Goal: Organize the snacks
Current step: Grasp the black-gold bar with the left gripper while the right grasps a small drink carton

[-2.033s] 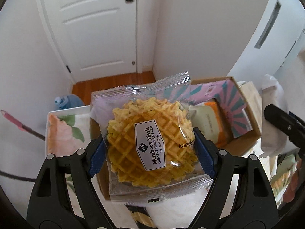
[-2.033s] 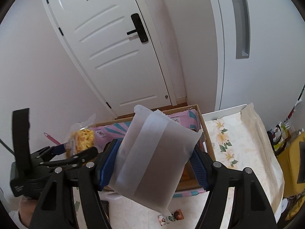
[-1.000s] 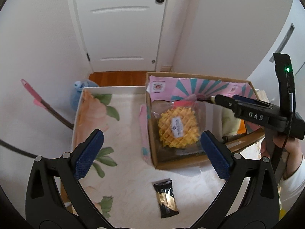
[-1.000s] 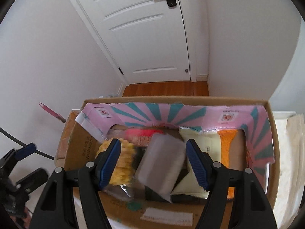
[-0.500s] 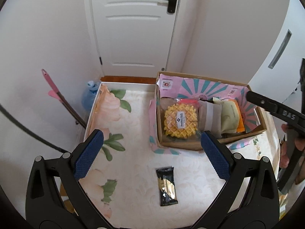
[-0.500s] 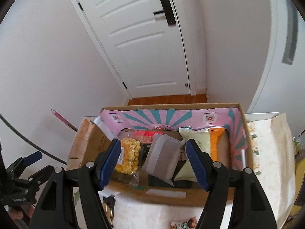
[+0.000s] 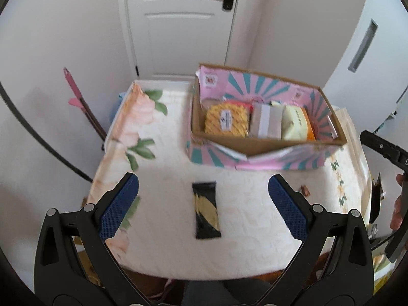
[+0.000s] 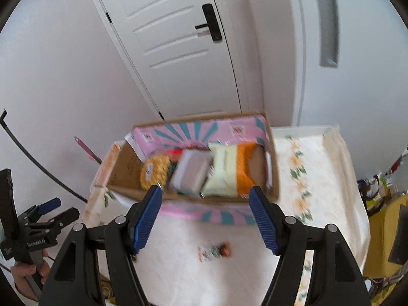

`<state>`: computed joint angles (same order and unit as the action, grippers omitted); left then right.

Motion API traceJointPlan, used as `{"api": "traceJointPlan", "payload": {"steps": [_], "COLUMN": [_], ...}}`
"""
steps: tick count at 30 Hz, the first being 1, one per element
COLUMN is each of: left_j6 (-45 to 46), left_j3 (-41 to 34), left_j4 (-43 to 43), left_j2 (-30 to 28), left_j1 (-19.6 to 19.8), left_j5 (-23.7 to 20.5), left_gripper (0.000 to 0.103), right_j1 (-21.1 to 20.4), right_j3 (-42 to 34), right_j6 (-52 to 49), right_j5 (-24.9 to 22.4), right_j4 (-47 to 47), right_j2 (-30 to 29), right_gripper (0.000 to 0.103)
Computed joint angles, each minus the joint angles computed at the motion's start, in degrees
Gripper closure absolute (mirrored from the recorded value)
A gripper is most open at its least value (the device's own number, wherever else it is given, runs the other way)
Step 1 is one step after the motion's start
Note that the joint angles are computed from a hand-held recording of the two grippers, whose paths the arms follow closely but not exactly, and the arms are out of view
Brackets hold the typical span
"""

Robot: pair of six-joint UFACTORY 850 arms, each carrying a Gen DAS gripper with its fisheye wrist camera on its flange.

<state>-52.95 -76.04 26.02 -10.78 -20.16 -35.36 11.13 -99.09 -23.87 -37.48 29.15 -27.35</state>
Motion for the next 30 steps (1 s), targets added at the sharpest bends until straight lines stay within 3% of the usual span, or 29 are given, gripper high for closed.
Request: {"api": "traceJointPlan", "payload": {"steps": [13,18,21,28,30], "left_j6": [-2.5,-0.5,0.3,1.0,0.7], "left_j3": [4.2,4.2,4.0,2.7,2.6], "left_j4": [-2.1,-5.1,-6.0,-7.0,-6.8], "left_j2": [-3.9,-7.0,-8.4,-10.9,-11.2], "left_j1": [-0.9,0.5,1.1,1.7,1.7], "left_j5": [1.8,3.8,4.4,3.7,3.4], "left_gripper": [0.004,0.018,0.022,0.028,0.036], "right_j1": [-2.8,-1.9,-1.3,-0.2,-0.1], "right_j3": [8.2,8.0,5.5,1.8,1.3], "right_j6": [-7.8,-15.9,-21.6,-31.7,-35.1], "right_j5": [-3.3,-3.8,-6.5,-9.2,-10.0], "right_j4": [-2.1,-4.1,-5.4,-6.6,-6.0], "right_j2": [1.2,-1.2,-4.5,-8.7,-9.2], "right_gripper": [0.037,0.037,0.037,0.037,0.037]}}
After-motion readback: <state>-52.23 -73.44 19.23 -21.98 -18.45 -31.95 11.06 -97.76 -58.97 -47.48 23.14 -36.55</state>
